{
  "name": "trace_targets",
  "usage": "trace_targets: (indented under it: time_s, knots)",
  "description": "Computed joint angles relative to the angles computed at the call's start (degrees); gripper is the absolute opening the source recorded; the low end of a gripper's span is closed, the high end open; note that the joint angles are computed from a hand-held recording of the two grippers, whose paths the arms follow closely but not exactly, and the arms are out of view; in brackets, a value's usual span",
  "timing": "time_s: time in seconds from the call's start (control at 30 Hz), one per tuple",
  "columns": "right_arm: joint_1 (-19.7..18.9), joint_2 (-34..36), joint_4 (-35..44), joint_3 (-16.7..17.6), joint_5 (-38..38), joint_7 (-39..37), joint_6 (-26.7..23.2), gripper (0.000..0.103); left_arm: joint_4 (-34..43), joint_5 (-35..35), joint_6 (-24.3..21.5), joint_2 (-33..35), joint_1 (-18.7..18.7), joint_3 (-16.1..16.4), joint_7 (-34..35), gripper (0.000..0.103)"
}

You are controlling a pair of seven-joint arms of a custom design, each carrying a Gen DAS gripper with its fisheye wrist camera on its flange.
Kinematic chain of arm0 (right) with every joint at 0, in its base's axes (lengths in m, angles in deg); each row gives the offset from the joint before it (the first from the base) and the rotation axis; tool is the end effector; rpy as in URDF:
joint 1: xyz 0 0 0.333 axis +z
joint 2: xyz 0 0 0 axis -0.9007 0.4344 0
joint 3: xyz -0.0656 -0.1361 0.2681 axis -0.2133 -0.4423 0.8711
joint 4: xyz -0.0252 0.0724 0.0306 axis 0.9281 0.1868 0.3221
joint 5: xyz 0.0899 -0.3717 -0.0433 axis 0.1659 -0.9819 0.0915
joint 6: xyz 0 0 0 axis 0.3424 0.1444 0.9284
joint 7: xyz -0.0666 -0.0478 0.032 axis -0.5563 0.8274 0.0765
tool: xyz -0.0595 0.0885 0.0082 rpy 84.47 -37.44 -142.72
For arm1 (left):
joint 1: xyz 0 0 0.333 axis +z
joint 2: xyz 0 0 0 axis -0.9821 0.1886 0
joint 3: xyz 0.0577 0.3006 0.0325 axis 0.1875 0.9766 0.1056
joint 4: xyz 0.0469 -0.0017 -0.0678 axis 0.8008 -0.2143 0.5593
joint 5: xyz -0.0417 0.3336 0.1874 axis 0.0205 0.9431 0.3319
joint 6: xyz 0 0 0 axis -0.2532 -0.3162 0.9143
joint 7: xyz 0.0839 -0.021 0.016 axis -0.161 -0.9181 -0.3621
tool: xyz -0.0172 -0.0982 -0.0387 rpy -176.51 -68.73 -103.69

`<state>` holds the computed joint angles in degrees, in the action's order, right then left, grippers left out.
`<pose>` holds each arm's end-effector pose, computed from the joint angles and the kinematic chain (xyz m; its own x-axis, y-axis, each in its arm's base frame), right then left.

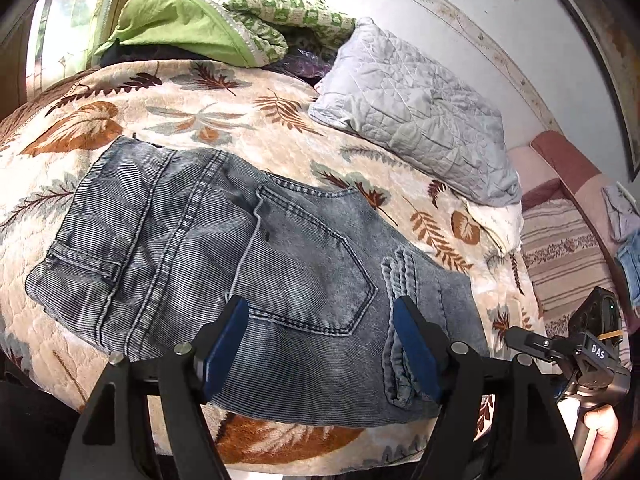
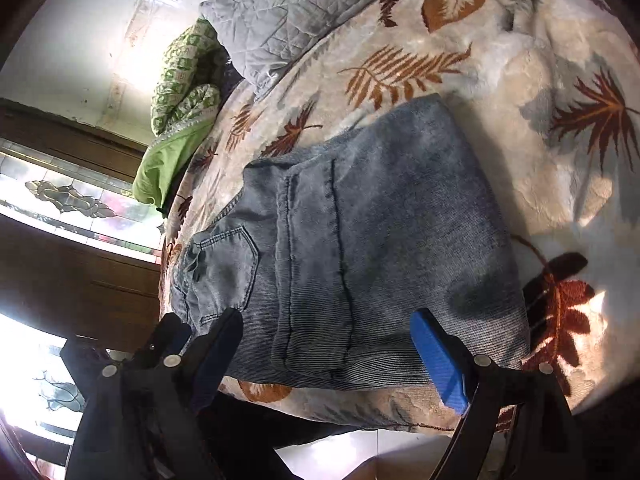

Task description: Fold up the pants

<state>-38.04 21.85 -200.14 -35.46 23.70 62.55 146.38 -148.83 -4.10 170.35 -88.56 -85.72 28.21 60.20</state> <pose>0.4455 0.1934 0.4023 -0.2331 -0.6975 -0.6776 -0.8000 0.5337 -0.2742 0.5139 -0.0661 0.4137 -0.1500 -0.8858 0.4391 -0.7768 -0.1691 -0.6066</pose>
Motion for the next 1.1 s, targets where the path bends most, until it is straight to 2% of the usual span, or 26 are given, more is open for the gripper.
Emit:
trace_targets:
  time_s: [0.1, 0.17, 0.23, 0.33, 0.4, 0.53, 0.67, 0.7, 0.73, 0.8, 0.83, 0.9, 1.0, 1.1]
  knots:
    - [-0.97, 1.25, 3.46, -0.51, -4.16, 1.07, -2.03, 0.088, 0.69, -1.73, 1.59, 0.86, 0.38, 0.14, 0.66, 0.076]
    - [-2.36, 4.11, 7.52, -0.28, -12.28, 4.83, -3.45, 0.088, 0.99, -2.85, 2.51, 1.03, 0.73, 0.13, 0.8, 0.076]
    - [-3.62, 8.55, 14.03, -0.45, -18.01, 4.77, -6.94, 0.088, 1.17, -5.45, 4.09, 0.68, 0.87, 0.1, 3.57, 0.076]
    - [-4.82, 17.01, 25.71, -0.71, -33.17, 9.5, -11.94, 0.088, 2.1, -8.66, 10.37, 1.6, 0.43, -0.63, 8.93, 0.076]
    - [-3.61, 23.34, 34.2, -2.41, -46.82, 14.85, -14.79, 0.087, 2.45, -3.8, 11.46, 3.37, 0.97, -0.73, 5.33, 0.076]
    - [-4.54, 36.34, 52.51, -2.42, -55.98, 16.47, -26.32, 0.071, 3.21, 5.71, 7.87, 6.51, 3.49, -0.59, -3.68, 0.076]
    - [-4.04, 44.69, 63.72, -3.33, -62.15, 17.05, -35.06, 0.058, 4.16, 4.39, 7.74, 7.83, 5.43, -2.04, -2.05, 0.076]
    - [-4.2, 45.81, 65.06, -3.03, -62.61, 16.51, -36.02, 0.051, 4.21, 4.16, 7.89, 8.0, 5.67, -2.38, -1.78, 0.076]
    - [-3.99, 46.55, 65.96, -3.05, -63.47, 16.06, -36.65, 0.038, 4.31, 4.42, 8.02, 8.22, 5.86, -2.62, -1.8, 0.076]
    - [-1.83, 47.91, 68.22, -5.27, -68.02, 17.71, -38.65, 0.026, 4.5, 4.9, 8.54, 8.57, 6.13, -3.16, -1.49, 0.077]
    - [-1.46, 48.02, 68.68, -5.51, -69.18, 17.86, -38.91, 0.015, 4.48, 5.03, 8.74, 8.61, 6.26, -3.41, -1.2, 0.078]
    - [0.75, 47.98, 69.73, -7.21, -73.72, 18.74, -39.69, 0.004, 4.66, 5.13, 8.86, 8.84, 6.52, -3.75, -0.68, 0.08]
    - [4.94, 49.05, 72.31, -10.96, -83.26, 21.53, -41.16, 0.004, 4.91, 6.07, 9.08, 9.23, 6.85, -4.09, -1.11, 0.08]
    - [5.48, 52.78, 76.8, -11.64, -86.84, 23.46, -43.5, 0.004, 4.87, 7.52, 9.86, 9.53, 6.94, -4.53, -1.69, 0.082]
